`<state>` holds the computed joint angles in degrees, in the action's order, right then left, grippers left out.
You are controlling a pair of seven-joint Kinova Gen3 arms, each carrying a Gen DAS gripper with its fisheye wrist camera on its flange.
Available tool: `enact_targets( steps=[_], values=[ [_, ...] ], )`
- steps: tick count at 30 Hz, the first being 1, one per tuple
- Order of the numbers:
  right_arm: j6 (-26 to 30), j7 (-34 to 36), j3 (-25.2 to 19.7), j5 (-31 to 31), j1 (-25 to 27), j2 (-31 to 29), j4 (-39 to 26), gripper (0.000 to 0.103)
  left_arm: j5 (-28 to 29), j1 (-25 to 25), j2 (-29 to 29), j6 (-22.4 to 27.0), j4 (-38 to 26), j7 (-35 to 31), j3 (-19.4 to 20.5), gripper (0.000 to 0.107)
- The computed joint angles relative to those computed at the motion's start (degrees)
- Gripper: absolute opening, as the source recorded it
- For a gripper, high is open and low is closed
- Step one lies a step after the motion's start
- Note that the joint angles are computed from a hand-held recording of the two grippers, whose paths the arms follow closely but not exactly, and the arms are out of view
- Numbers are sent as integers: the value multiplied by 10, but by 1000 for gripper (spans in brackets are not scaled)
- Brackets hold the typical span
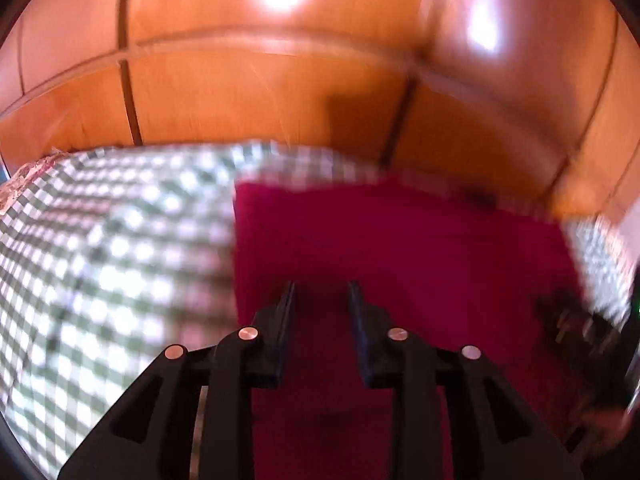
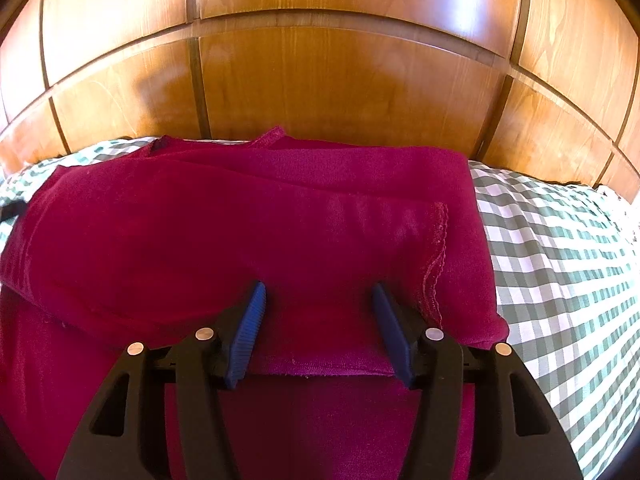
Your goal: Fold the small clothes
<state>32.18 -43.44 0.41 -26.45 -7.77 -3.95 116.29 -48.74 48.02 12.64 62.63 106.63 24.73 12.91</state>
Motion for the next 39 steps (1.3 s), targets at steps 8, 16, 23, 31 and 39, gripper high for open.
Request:
enact_targets(
  steps=[8, 16, 23, 31, 39],
  values=[
    [15, 27, 7, -29, 10, 3, -4, 55, 34, 27, 45, 49, -38, -23, -16, 28],
    [58, 21, 12, -29, 18, -6, -22, 87, 24, 93, 34, 147, -77, 32, 11, 47],
    [107, 21, 37, -30, 23, -56, -7, 89, 15, 144, 44, 197, -98, 67, 29, 51],
    [176, 17, 69, 13, 42, -89, 3, 89, 18, 194, 55, 232, -122, 104, 37, 53],
    [223, 36, 95, 48, 64, -108, 11, 91, 33, 223, 60, 236, -124, 135, 43, 54]
  ],
)
